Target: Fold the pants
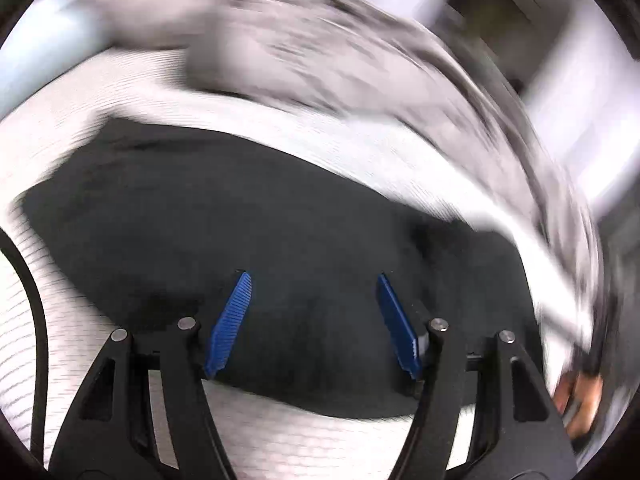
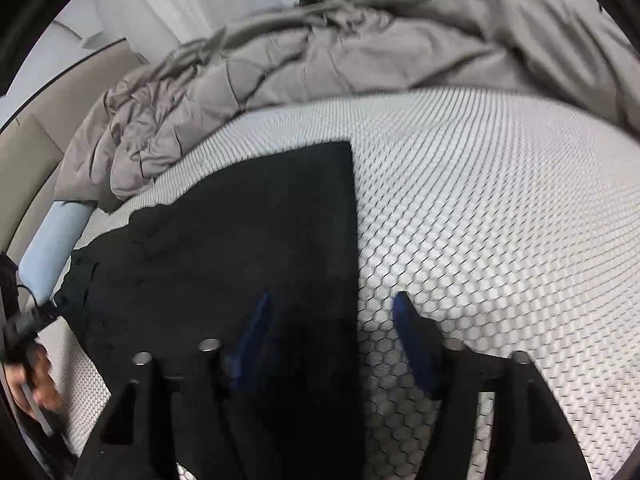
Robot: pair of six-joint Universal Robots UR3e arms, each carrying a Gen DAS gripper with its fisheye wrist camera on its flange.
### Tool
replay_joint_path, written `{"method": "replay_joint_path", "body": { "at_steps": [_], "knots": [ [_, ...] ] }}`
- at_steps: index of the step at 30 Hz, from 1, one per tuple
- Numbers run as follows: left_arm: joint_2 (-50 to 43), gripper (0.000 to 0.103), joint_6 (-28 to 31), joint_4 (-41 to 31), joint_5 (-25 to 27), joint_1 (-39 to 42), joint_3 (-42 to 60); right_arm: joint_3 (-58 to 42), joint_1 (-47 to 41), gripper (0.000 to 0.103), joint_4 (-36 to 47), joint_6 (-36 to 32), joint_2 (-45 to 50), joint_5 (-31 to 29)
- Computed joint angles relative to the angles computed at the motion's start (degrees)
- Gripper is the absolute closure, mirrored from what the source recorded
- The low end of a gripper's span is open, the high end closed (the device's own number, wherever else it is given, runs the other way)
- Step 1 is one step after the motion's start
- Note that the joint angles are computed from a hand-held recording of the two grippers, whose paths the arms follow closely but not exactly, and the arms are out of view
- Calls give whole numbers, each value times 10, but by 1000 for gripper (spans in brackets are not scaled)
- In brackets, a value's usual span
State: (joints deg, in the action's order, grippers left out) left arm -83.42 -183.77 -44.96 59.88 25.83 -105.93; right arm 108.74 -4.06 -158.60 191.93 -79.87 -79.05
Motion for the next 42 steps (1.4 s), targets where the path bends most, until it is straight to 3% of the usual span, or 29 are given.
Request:
{"method": "replay_joint_path", "body": {
  "at_steps": [3, 6, 10, 12, 15, 16, 17, 19, 20, 23, 28, 31, 33, 34, 35, 37, 39, 42],
  "knots": [
    [5, 41, -55, -15, 59, 70, -6, 14, -6, 33, 7, 4, -11, 6],
    [21, 43, -44, -68, -6, 158, -21, 10, -6, 33, 31, 9, -11, 6],
    [12, 42, -27, -94, -23, 181, -21, -12, 6, 33, 32, 12, 11, 0],
    [-23, 42, -26, -75, -17, 167, -10, -27, 16, 33, 35, 13, 23, -2],
    [-79, 42, -60, 19, 37, 118, -2, -38, 26, 33, 38, 10, 33, -1],
    [-96, 50, -72, 38, 54, 101, 8, -43, 29, 33, 38, 9, 37, -1],
    [-112, 70, -86, 48, 63, 90, 24, -43, 31, 33, 38, 7, 38, -1],
    [-128, 91, -104, 56, 48, 85, 40, -45, 36, 33, 39, 5, 42, -5],
    [-128, 98, -113, 62, 46, 80, 44, -46, 38, 33, 40, 3, 42, -8],
    [-107, 102, -138, 107, 69, 31, 68, -41, 38, 33, 40, -3, 37, -6],
    [-72, 102, -154, 126, 34, -102, 138, -12, 21, 33, 31, -9, 8, 5],
    [-105, 98, -108, 90, -2, -230, 208, 8, 7, 33, 29, -14, -13, 10],
    [-166, 76, -62, 24, -75, -292, 266, 25, -4, 33, 27, -16, -29, 9],
    [-207, 54, -19, -24, -124, -320, 298, 33, -11, 33, 26, -15, -37, 9],
    [-245, 50, 26, -82, -143, -349, 337, 43, -19, 33, 25, -15, -46, 11],
    [-275, 50, 63, -126, -110, -386, 373, 58, -33, 33, 26, -14, -63, 14],
    [-259, 50, 72, -81, -81, -395, 348, 73, -46, 33, 25, -13, -81, 22],
    [-204, 42, 54, 22, -112, -351, 268, 89, -63, 33, 24, -21, -105, 49]
  ]
}}
